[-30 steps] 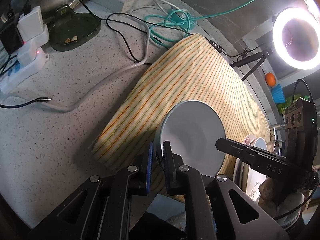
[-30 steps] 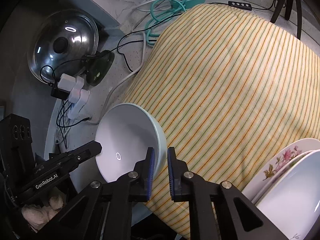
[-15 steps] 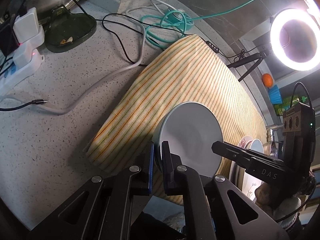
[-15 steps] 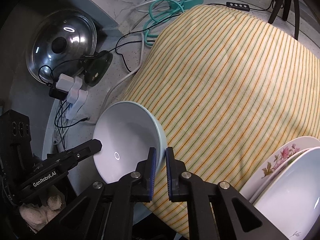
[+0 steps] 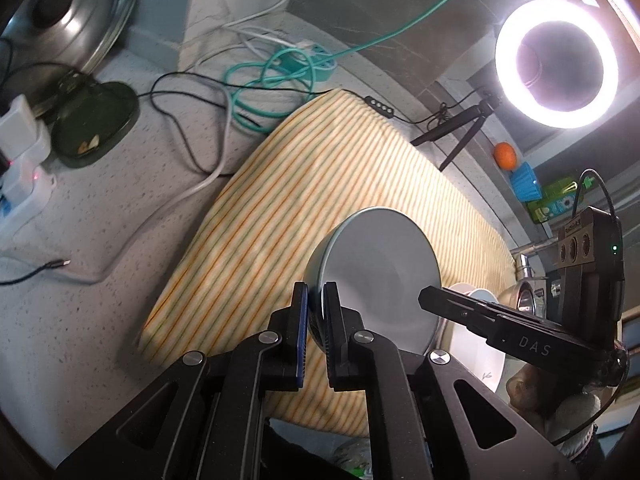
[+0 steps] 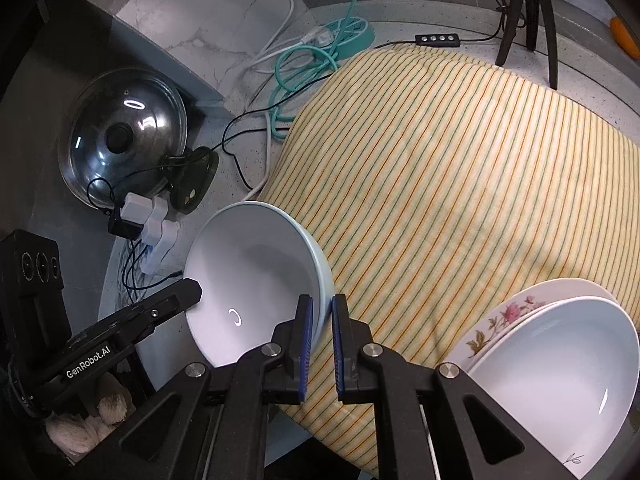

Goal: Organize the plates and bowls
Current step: 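Lift the pale blue bowl with the left tool toward the red pot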

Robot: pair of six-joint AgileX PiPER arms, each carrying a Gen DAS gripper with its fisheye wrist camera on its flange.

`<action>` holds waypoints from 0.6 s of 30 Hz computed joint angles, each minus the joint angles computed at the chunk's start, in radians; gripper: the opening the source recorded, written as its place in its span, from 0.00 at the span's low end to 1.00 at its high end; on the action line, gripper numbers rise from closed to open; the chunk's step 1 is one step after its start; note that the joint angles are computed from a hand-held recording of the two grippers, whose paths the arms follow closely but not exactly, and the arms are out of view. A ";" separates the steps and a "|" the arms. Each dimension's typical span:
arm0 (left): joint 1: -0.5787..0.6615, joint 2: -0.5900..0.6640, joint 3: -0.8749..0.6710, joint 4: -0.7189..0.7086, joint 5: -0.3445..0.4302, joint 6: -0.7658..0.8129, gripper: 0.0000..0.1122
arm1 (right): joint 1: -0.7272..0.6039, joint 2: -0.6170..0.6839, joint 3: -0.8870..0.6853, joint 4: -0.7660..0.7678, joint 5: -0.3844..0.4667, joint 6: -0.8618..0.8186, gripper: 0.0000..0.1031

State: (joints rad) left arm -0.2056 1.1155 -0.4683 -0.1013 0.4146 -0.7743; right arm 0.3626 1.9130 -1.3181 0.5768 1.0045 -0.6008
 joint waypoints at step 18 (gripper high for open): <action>-0.122 0.293 -0.346 -0.045 -0.023 0.148 0.06 | -0.243 -0.007 -0.101 0.007 0.059 0.012 0.09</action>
